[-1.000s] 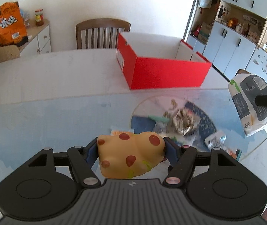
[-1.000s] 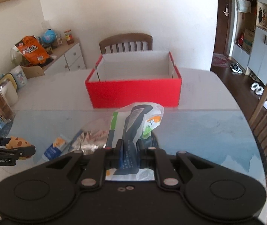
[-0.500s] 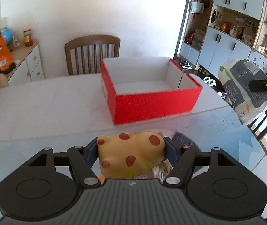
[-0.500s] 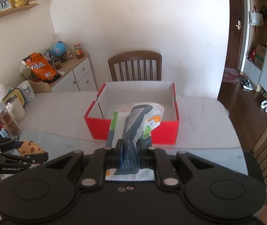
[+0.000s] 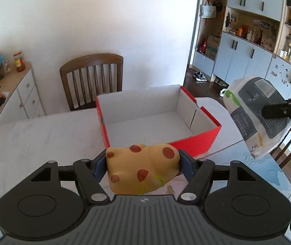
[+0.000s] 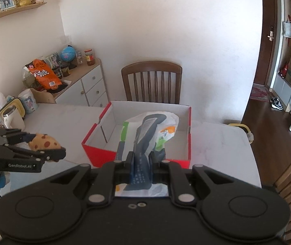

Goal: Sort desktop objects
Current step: 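Lift and carry the yellow bun and white-grey bag over the red box with both tools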

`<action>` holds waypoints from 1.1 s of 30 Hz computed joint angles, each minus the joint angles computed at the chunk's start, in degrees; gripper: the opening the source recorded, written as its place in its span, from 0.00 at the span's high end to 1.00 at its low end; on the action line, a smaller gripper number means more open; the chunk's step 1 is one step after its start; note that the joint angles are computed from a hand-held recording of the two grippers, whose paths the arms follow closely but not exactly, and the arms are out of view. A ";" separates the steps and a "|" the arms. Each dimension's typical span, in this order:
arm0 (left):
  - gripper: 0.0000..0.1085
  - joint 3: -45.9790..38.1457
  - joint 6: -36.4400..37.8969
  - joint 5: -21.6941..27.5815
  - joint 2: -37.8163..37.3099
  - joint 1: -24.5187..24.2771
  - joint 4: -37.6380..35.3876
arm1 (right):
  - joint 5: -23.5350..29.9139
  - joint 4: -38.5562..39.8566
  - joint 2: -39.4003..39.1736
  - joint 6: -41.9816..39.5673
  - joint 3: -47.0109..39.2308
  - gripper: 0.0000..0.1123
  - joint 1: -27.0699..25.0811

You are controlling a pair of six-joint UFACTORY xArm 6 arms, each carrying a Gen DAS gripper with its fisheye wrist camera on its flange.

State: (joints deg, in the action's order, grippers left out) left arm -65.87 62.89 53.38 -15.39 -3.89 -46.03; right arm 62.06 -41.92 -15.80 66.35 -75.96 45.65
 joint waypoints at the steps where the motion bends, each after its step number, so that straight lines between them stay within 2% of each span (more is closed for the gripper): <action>1: 0.35 -0.57 -0.37 -0.39 0.50 -0.51 0.29 | -0.49 0.21 0.11 -0.60 -0.07 0.89 -0.59; 13: 0.35 -8.49 -2.62 -4.16 8.71 -5.66 3.83 | -7.32 2.15 3.48 -3.05 -1.22 0.89 -7.67; 24: 0.35 -17.69 -7.43 -2.44 18.04 -8.20 7.14 | -13.29 4.38 5.02 -4.26 -0.17 0.89 -13.08; 33: 0.35 -21.64 -10.89 -4.66 23.88 -10.71 11.17 | -14.69 4.88 8.16 -4.45 -0.55 0.88 -15.65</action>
